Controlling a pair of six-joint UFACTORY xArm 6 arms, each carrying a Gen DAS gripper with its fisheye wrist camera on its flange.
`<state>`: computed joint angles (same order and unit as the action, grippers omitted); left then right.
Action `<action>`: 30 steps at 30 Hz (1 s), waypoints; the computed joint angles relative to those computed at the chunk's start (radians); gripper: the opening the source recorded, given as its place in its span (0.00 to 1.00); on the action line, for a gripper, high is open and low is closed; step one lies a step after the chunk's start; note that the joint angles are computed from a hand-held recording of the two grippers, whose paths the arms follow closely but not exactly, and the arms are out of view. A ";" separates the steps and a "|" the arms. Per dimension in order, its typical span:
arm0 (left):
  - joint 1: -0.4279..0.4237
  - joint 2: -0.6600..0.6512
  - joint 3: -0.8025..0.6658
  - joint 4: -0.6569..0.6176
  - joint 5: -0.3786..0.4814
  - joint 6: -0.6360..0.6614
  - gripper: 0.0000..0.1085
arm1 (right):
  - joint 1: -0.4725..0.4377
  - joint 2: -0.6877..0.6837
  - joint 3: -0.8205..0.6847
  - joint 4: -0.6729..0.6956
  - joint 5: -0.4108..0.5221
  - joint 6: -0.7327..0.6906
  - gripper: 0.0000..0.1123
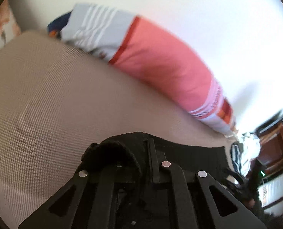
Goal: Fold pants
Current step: 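Close the right tool on the waistband while the left tool holds its grip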
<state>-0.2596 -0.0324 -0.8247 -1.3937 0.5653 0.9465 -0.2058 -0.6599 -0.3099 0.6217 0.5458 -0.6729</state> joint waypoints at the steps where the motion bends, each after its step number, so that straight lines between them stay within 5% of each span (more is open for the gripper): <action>1: 0.002 -0.031 0.016 -0.016 0.009 0.019 0.08 | -0.004 0.045 -0.038 0.026 0.008 -0.073 0.91; 6: 0.014 -0.173 0.099 -0.091 0.041 0.087 0.08 | -0.054 0.320 -0.298 0.088 0.183 -0.401 0.91; 11: 0.012 -0.258 0.151 -0.133 0.044 0.136 0.08 | -0.046 0.536 -0.512 -0.025 0.297 -0.477 0.83; 20: -0.006 -0.284 0.156 -0.093 0.004 0.096 0.08 | -0.045 0.754 -0.749 -0.158 0.526 -0.565 0.52; 25: -0.024 -0.304 0.172 -0.085 -0.016 0.090 0.08 | -0.037 0.774 -0.770 -0.200 0.554 -0.601 0.30; 27: -0.031 -0.303 0.172 -0.072 -0.027 0.081 0.08 | -0.033 0.744 -0.729 -0.213 0.507 -0.614 0.13; 30: -0.043 -0.297 0.169 -0.056 -0.048 0.065 0.08 | -0.028 0.658 -0.633 -0.194 0.406 -0.618 0.08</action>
